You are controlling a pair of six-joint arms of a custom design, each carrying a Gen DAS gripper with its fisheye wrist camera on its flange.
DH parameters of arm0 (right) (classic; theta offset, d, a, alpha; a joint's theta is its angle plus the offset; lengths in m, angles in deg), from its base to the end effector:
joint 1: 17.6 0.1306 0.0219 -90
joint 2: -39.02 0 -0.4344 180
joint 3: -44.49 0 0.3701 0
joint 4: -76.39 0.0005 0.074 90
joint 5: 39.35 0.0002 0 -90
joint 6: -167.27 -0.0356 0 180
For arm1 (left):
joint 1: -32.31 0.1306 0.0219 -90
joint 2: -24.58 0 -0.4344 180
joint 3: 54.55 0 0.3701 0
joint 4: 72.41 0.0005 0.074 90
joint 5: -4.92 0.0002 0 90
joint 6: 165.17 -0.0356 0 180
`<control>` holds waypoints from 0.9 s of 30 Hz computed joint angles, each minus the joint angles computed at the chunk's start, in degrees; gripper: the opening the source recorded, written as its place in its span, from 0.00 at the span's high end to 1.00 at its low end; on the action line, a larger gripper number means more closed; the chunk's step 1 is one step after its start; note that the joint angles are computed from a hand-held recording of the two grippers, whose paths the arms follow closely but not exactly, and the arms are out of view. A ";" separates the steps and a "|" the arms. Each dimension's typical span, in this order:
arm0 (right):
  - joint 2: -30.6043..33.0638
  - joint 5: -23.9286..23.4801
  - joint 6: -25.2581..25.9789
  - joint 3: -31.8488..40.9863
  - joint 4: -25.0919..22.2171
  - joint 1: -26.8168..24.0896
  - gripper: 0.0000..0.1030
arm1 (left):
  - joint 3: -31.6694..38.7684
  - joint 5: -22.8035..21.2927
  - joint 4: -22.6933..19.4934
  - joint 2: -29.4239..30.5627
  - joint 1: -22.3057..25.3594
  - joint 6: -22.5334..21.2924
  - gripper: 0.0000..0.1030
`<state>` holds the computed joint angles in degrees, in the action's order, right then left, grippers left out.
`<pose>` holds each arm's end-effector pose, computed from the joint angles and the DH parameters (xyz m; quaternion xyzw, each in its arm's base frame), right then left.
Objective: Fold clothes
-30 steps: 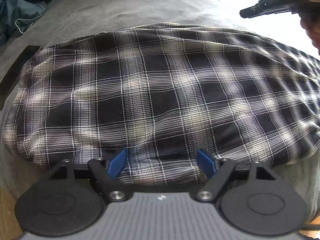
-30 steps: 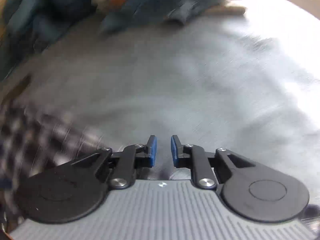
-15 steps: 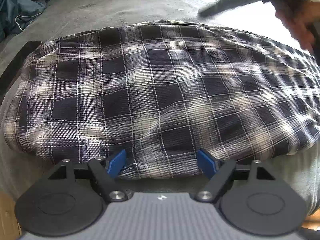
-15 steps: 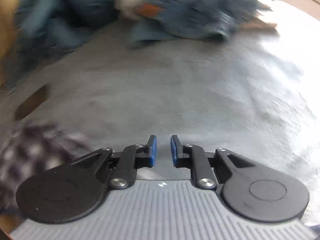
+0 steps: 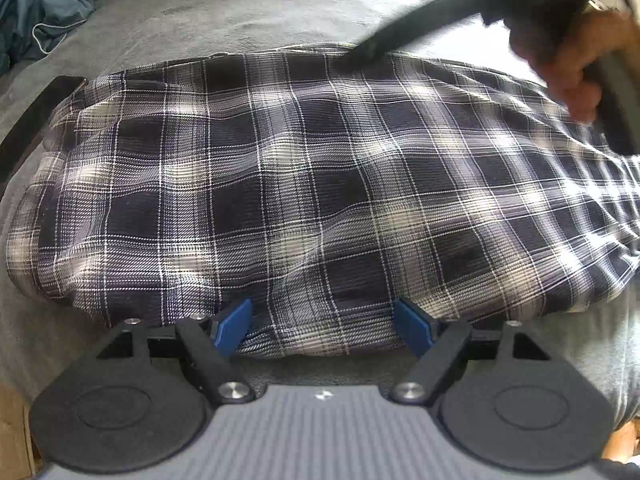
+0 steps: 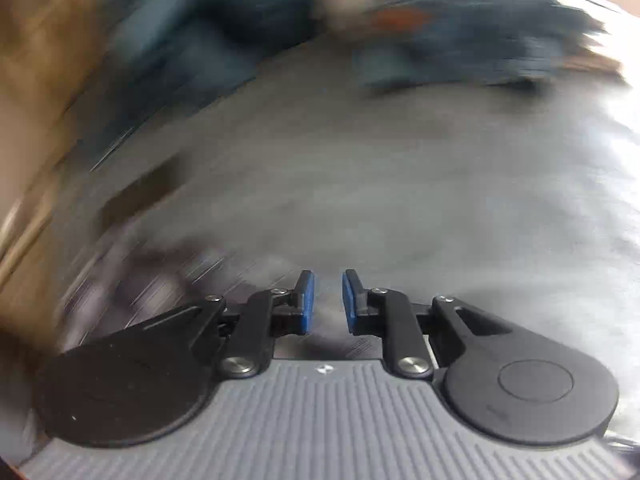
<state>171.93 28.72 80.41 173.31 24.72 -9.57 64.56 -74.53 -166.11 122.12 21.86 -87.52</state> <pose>0.7378 0.1170 0.3338 -0.1470 0.9283 0.1939 0.2810 0.4475 -0.0897 0.5935 0.2084 0.9615 -0.0882 0.1561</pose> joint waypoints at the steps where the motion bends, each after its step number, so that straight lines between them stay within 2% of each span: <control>1: 1.07 -1.23 5.09 2.05 -3.85 0.90 0.86 | -0.09 0.07 0.07 -0.01 0.11 -0.15 0.23; 2: 0.92 -0.09 8.19 2.01 -5.41 2.14 0.86 | -0.12 0.08 0.13 -0.04 0.19 -0.33 0.23; 3: 2.05 2.24 8.84 3.25 -5.88 2.93 0.86 | -0.14 0.09 0.17 -0.07 0.26 -0.51 0.23; 4: 3.43 4.40 6.11 5.02 -5.70 3.48 0.88 | -0.03 0.11 0.06 -0.03 0.40 -0.57 0.23; 6: 6.51 3.64 -6.17 10.11 -4.94 2.38 0.90 | 0.29 0.37 -0.22 -0.04 1.01 0.25 0.23; 7: 6.35 3.71 -11.51 9.91 -1.88 2.05 0.88 | 0.83 0.66 -0.68 -0.01 1.55 1.26 0.23; 8: 5.31 6.00 -13.01 8.81 1.09 2.26 0.85 | 1.37 0.95 -1.14 0.04 2.10 2.26 0.23; 9: 4.19 6.69 -12.01 7.92 2.44 2.48 0.85 | 1.94 1.24 -1.60 0.09 2.66 3.29 0.23; 11: 1.83 3.75 -10.12 6.34 1.80 2.47 0.85 | 3.31 1.79 -2.39 0.26 4.50 6.57 0.23; 13: -2.15 -0.74 -5.68 3.53 -2.69 0.85 0.85 | 4.01 2.36 -3.20 0.07 7.00 10.43 0.23; 16: -2.61 -2.89 -1.27 5.08 -9.26 0.90 0.84 | 3.26 2.00 -1.71 -0.13 7.97 20.75 0.23; 17: -2.71 -3.53 0.25 5.70 -11.54 0.93 0.84 | 2.65 2.41 -1.21 -0.40 9.52 23.30 0.23; 19: -2.54 -4.75 3.31 7.45 -16.16 0.99 0.82 | -1.43 5.17 2.30 -0.83 15.82 25.10 0.23; 20: -0.83 -5.66 4.48 10.60 -17.88 1.11 0.78 | -3.17 6.73 3.88 -0.82 18.92 25.87 0.24; 21: -0.16 -6.26 5.64 12.15 -18.68 1.39 0.76 | -3.06 7.78 5.10 -0.31 18.92 28.83 0.24; 22: 1.08 -6.90 6.78 14.33 -19.54 1.55 0.67 | -3.04 8.82 6.42 0.14 18.95 31.73 0.24; 23: 2.29 -7.91 7.68 16.88 -20.78 1.79 0.58 | -3.74 10.42 7.29 0.04 19.83 32.58 0.24; 24: 3.70 -8.95 8.67 19.75 -22.22 2.01 0.54 | -1.56 10.31 6.72 -0.27 17.68 35.93 0.24; 26: 8.61 -11.45 11.70 28.42 -26.87 2.14 0.42 | -1.21 11.55 7.27 -1.46 17.13 38.51 0.24; 27: 11.74 -12.54 13.31 34.21 -30.06 2.24 0.40 | -2.35 11.76 10.38 -0.37 16.66 40.07 0.24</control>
